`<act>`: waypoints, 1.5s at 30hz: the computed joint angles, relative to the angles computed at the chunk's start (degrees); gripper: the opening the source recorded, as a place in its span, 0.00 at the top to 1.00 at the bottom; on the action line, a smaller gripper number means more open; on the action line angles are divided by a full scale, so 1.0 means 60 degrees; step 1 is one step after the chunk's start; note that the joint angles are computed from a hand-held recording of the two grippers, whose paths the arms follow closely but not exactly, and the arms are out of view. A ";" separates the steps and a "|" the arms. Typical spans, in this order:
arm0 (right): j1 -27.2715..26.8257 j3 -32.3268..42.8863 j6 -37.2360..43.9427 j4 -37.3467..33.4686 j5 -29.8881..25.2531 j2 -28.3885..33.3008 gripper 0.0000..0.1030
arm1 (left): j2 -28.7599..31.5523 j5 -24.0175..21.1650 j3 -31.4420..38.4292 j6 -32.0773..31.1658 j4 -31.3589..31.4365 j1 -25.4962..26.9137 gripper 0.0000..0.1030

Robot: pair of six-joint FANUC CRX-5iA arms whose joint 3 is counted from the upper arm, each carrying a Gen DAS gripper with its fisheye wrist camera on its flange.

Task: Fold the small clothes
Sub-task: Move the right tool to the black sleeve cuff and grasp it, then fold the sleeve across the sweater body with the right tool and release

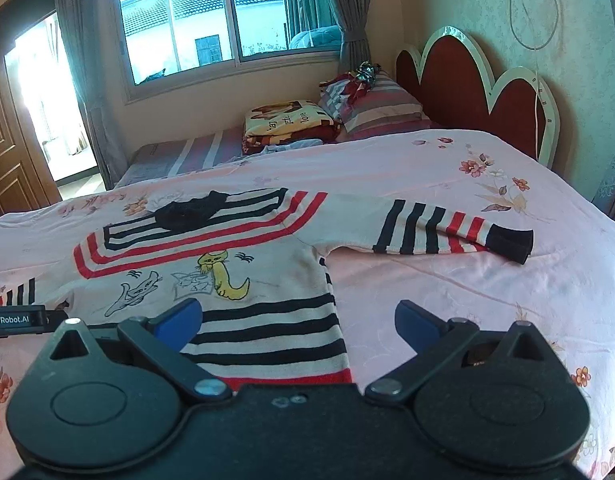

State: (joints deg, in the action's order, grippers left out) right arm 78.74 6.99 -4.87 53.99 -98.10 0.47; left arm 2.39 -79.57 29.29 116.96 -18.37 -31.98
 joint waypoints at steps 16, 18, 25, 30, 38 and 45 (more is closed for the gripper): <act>-0.2267 -0.1688 -0.0168 -0.0622 0.1211 -0.1017 0.04 | 0.2258 -0.0006 0.1761 -0.0036 -0.0034 0.0137 0.00; -0.2574 -0.1941 -0.0343 -0.0871 0.1376 -0.1229 0.07 | 0.2593 -0.0107 0.2094 -0.0042 -0.0054 0.0123 0.00; -0.3561 -0.2405 -0.0256 -0.1537 0.1814 -0.1509 0.11 | 0.3590 -0.0363 0.3122 -0.0117 -0.0209 0.0061 0.00; -0.4362 -0.2906 -0.0742 -0.1855 0.2270 -0.1898 0.17 | 0.4053 -0.0514 0.3565 -0.0157 -0.0175 0.0074 0.00; -0.5542 -0.3567 -0.1684 -0.2250 0.2992 -0.2497 0.18 | 0.4602 -0.0848 0.4263 -0.0176 -0.0232 0.0142 0.00; -0.6359 -0.3887 -0.2172 -0.1764 0.3225 -0.2417 0.38 | 0.4915 -0.0811 0.4717 -0.0121 -0.0096 0.0295 0.00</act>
State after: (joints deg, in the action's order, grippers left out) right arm 40.59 -16.33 -17.90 43.40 -78.76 -14.04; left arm 31.88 -84.44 57.60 116.23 -18.94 -30.21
